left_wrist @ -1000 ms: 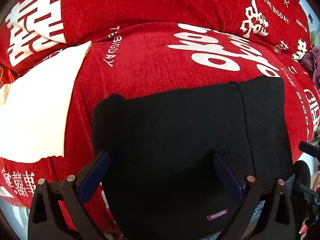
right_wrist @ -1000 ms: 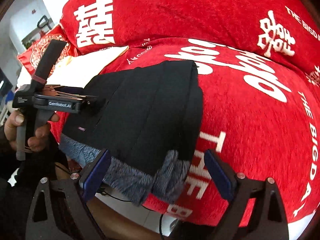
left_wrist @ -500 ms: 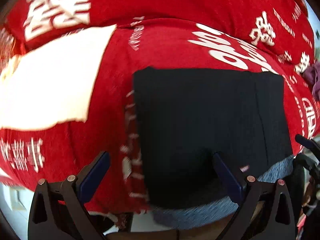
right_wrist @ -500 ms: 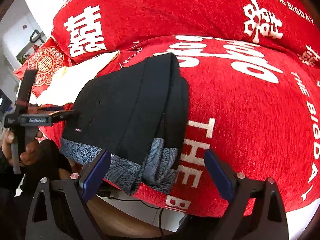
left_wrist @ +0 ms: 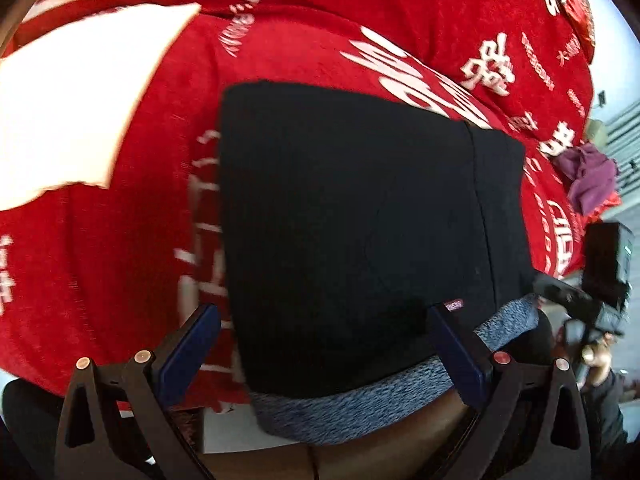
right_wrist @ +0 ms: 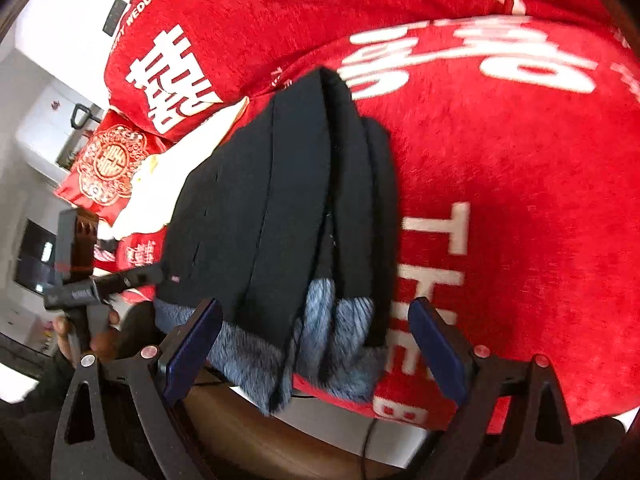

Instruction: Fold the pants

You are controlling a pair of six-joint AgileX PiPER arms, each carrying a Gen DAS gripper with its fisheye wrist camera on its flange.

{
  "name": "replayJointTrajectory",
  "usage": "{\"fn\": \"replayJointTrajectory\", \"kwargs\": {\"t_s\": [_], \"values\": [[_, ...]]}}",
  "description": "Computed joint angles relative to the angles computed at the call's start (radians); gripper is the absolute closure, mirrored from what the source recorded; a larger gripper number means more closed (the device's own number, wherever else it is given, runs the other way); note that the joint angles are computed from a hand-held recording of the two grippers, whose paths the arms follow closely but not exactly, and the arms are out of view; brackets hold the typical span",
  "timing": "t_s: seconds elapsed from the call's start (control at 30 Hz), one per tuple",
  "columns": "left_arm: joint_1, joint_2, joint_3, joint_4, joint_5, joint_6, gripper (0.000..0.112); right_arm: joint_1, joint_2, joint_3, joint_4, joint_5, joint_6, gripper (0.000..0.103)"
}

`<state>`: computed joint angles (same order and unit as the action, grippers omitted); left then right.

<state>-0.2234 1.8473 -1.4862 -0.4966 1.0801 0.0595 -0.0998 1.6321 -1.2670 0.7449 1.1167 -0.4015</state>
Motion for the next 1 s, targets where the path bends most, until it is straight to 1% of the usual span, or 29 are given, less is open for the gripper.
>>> {"fn": "replayJointTrajectory", "kwargs": {"t_s": [0.1, 0.2, 0.27, 0.3, 0.33, 0.37, 0.4, 0.43, 0.5, 0.53, 0.57, 0.63, 0.7, 0.73, 0.77, 0.8, 0.83, 0.87, 0.93, 1.0], "values": [[0.017, 0.024, 0.004, -0.048, -0.001, 0.025, 0.010, 0.007, 0.062, -0.010, 0.060, -0.003, -0.012, 0.007], [0.054, 0.051, 0.008, -0.123, 0.014, 0.061, 0.010, 0.007, 0.080, -0.022, 0.103, -0.001, -0.032, 0.007], [0.071, 0.067, 0.016, -0.166, 0.013, 0.090, 0.010, 0.007, 0.092, -0.029, 0.101, 0.007, -0.051, 0.007], [0.080, 0.073, 0.025, -0.191, 0.012, 0.104, 0.010, -0.003, 0.096, -0.019, 0.125, 0.009, -0.080, 0.007], [0.089, 0.084, 0.030, -0.217, 0.010, 0.112, 0.010, -0.014, 0.100, -0.011, 0.151, 0.011, -0.100, 0.006], [0.092, 0.086, 0.034, -0.225, 0.005, 0.109, 0.010, -0.032, 0.109, 0.002, 0.192, 0.022, -0.131, 0.000], [0.084, 0.081, 0.033, -0.217, -0.012, 0.092, 0.010, -0.052, 0.120, 0.019, 0.249, 0.038, -0.171, 0.000], [0.071, 0.077, 0.024, -0.199, -0.023, 0.080, 0.010, -0.056, 0.125, 0.024, 0.266, 0.038, -0.178, 0.000], [0.030, 0.070, -0.004, -0.127, -0.032, 0.041, 0.010, -0.046, 0.129, 0.014, 0.255, 0.031, -0.167, 0.000], [0.007, 0.063, -0.011, -0.090, -0.046, 0.016, 0.011, -0.030, 0.127, 0.000, 0.223, 0.028, -0.151, 0.000], [-0.003, 0.057, -0.011, -0.071, -0.057, 0.006, 0.014, -0.005, 0.121, -0.022, 0.176, 0.022, -0.116, 0.000], [-0.008, 0.046, -0.008, -0.058, -0.066, -0.005, 0.022, 0.033, 0.115, -0.053, 0.133, 0.021, -0.063, 0.000], [-0.015, 0.027, -0.010, -0.024, -0.067, -0.015, 0.035, 0.059, 0.102, -0.068, 0.120, 0.026, -0.065, 0.001], [-0.022, 0.020, -0.021, 0.003, -0.061, -0.024, 0.038, 0.074, 0.096, -0.078, 0.102, 0.023, -0.057, 0.003], [-0.028, 0.013, -0.030, 0.024, -0.056, -0.031, 0.044, 0.089, 0.092, -0.091, 0.078, 0.023, -0.042, 0.009], [-0.037, 0.005, -0.040, 0.049, -0.052, -0.041, 0.047, 0.099, 0.082, -0.102, 0.058, 0.023, -0.030, 0.017], [-0.042, 0.004, -0.053, 0.059, -0.044, -0.048, 0.048, 0.106, 0.073, -0.117, 0.029, 0.020, -0.009, 0.046], [-0.044, 0.000, -0.057, 0.065, -0.040, -0.054, 0.050, 0.105, 0.062, -0.125, 0.005, 0.018, 0.009, 0.051], [-0.071, 0.000, -0.078, 0.124, -0.036, -0.085, 0.051, 0.087, 0.059, -0.137, 0.033, 0.040, 0.007, 0.053], [-0.081, -0.002, -0.088, 0.153, -0.030, -0.101, 0.055, 0.103, 0.056, -0.148, 0.000, 0.039, 0.018, 0.053]]}}
